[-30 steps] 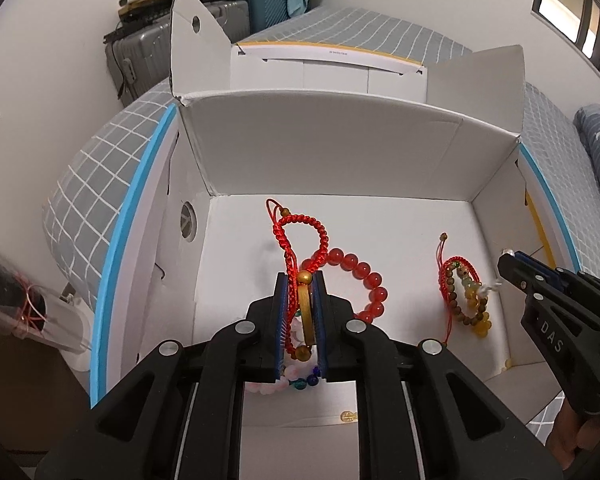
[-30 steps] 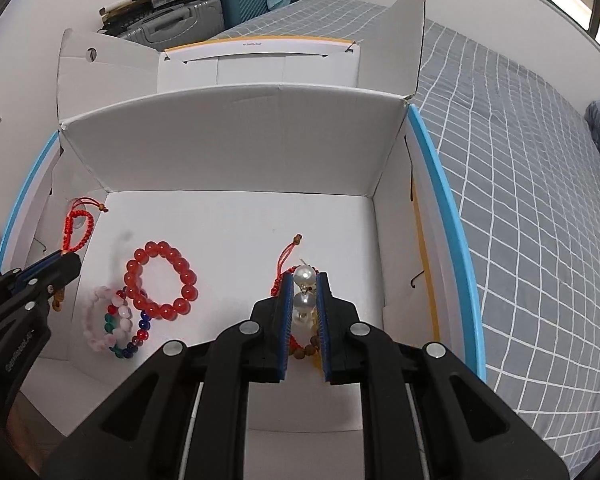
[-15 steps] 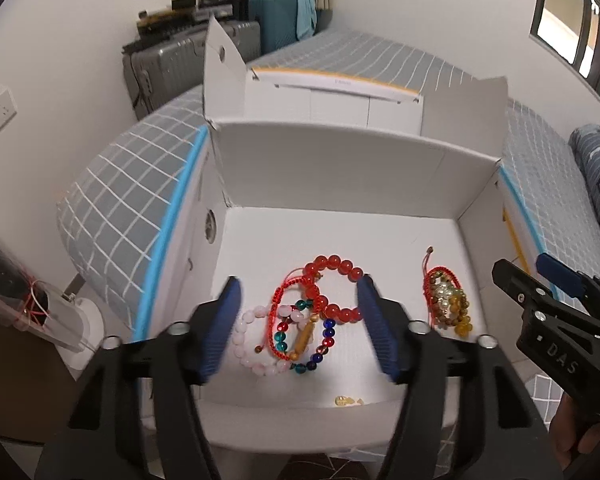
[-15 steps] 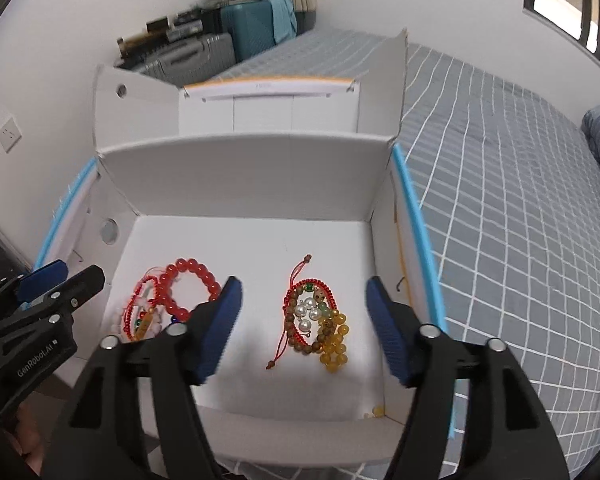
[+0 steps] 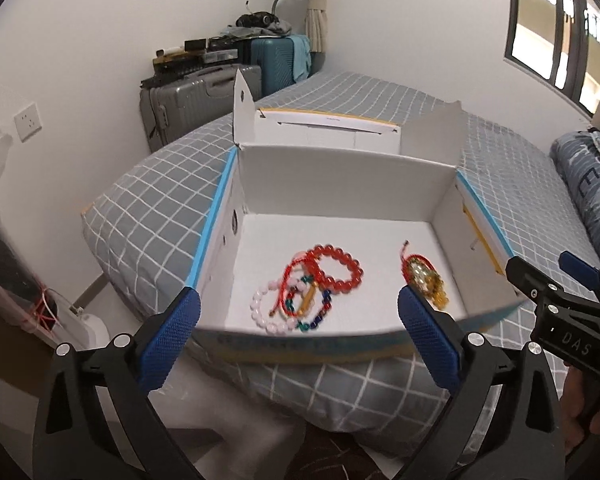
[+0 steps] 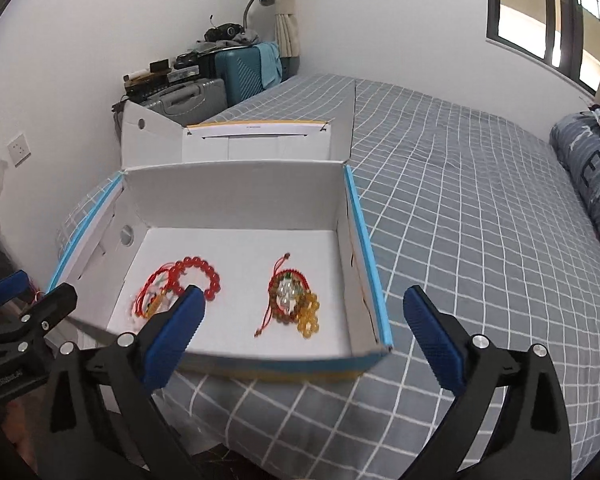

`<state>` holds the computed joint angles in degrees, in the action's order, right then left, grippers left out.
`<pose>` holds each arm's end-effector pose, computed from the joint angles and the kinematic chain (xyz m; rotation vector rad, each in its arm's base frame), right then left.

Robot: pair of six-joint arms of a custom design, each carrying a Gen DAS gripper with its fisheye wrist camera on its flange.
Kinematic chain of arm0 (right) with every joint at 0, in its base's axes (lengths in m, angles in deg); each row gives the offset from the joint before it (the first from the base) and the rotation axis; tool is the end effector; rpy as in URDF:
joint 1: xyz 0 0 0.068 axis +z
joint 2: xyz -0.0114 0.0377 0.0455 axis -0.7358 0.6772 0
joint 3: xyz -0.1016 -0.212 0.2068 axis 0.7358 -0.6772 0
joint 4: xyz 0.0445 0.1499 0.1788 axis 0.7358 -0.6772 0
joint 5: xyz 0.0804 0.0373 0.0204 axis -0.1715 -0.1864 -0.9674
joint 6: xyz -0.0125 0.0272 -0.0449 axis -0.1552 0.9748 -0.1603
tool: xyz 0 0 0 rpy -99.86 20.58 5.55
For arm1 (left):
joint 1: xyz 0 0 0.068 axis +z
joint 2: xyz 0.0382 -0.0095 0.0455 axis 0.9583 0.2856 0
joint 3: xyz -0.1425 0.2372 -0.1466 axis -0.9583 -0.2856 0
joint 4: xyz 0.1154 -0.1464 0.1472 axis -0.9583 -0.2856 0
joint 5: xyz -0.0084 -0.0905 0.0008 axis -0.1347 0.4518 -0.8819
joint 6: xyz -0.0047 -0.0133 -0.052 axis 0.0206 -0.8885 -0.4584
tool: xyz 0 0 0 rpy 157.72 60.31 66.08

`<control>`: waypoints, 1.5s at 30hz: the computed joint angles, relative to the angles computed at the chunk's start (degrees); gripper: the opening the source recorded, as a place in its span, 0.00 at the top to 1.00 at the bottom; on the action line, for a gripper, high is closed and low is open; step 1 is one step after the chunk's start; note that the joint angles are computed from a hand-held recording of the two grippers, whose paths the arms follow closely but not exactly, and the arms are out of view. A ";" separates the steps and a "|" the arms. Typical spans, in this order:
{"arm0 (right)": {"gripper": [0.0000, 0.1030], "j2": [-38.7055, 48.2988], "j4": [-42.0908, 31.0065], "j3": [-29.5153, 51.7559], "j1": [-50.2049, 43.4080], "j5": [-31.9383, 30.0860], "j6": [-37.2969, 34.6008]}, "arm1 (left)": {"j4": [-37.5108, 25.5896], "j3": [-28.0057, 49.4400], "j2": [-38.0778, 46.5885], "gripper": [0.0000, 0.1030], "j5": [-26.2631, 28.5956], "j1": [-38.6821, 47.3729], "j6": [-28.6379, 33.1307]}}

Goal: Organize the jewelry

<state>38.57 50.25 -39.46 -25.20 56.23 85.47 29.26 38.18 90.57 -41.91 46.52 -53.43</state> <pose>0.2402 0.0942 0.2411 -0.2994 2.2916 0.1304 0.1542 -0.0592 0.2534 -0.3518 2.3022 0.0916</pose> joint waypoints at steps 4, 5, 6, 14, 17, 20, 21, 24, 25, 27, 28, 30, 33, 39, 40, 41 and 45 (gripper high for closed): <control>0.07 -4.22 1.23 -4.96 1.13 1.05 0.54 | -1.02 -2.13 -1.72 0.06 -1.93 -3.86 -3.44; 0.07 -4.99 1.44 -5.92 1.32 0.94 0.63 | -1.23 -2.70 -2.01 0.06 -2.39 -4.91 -4.32; 0.07 -5.61 1.60 -6.72 1.49 0.95 0.80 | -1.08 -3.22 -2.17 0.06 -2.71 -5.67 -4.84; 0.07 -7.09 2.23 -9.97 2.40 1.01 2.25 | -2.88 -4.74 -1.69 0.06 -6.66 -10.64 -10.11; 0.07 -6.60 2.56 -10.09 2.28 1.01 2.32 | -2.92 -5.09 -2.03 0.06 -7.01 -11.05 -10.53; 0.07 -6.54 2.44 -9.92 2.54 1.40 2.37 | -2.68 -5.14 -2.01 0.06 -6.63 -10.55 -10.05; 0.07 -6.54 2.41 -9.88 2.47 1.38 2.35 | -2.69 -5.06 -2.02 0.06 -6.50 -10.50 -10.05; 0.07 -6.50 2.47 -9.91 2.72 1.80 2.67 | -2.56 -5.16 -1.87 0.06 -6.56 -10.52 -10.07; 0.07 -6.54 2.46 -9.92 2.76 1.90 2.59 | -2.41 -5.25 -2.07 0.06 -6.30 -10.24 -9.93; 0.07 -6.52 2.49 -9.89 2.71 1.99 2.58 | -1.92 -5.55 -2.44 0.06 -5.43 -8.91 -8.84; 0.07 -6.48 2.47 -9.85 2.74 1.98 2.56 | -2.06 -5.53 -2.44 0.06 -5.29 -8.55 -8.76; 0.07 -6.48 2.45 -9.86 2.72 1.99 2.71 | -1.53 -5.78 -2.74 0.06 -4.58 -7.76 -8.51; 0.07 -6.17 2.49 -9.80 2.87 2.23 2.52 | -1.60 -5.55 -1.94 0.06 -5.04 -7.60 -8.29; 0.07 -6.05 2.40 -9.55 2.83 2.30 2.32 | -1.04 -5.35 -0.18 0.06 -6.56 -8.11 -8.34; 0.07 -6.08 2.32 -9.46 2.78 2.25 2.20 | -0.93 -5.39 -0.06 0.06 -6.82 -8.14 -8.32; 0.07 -6.15 2.30 -9.44 2.77 2.29 2.25 | -0.91 -5.37 0.02 0.06 -6.91 -8.07 -8.44; 0.07 -6.14 2.12 -9.27 2.38 2.09 2.12 | -0.86 -5.35 -0.32 0.06 -6.62 -7.98 -8.26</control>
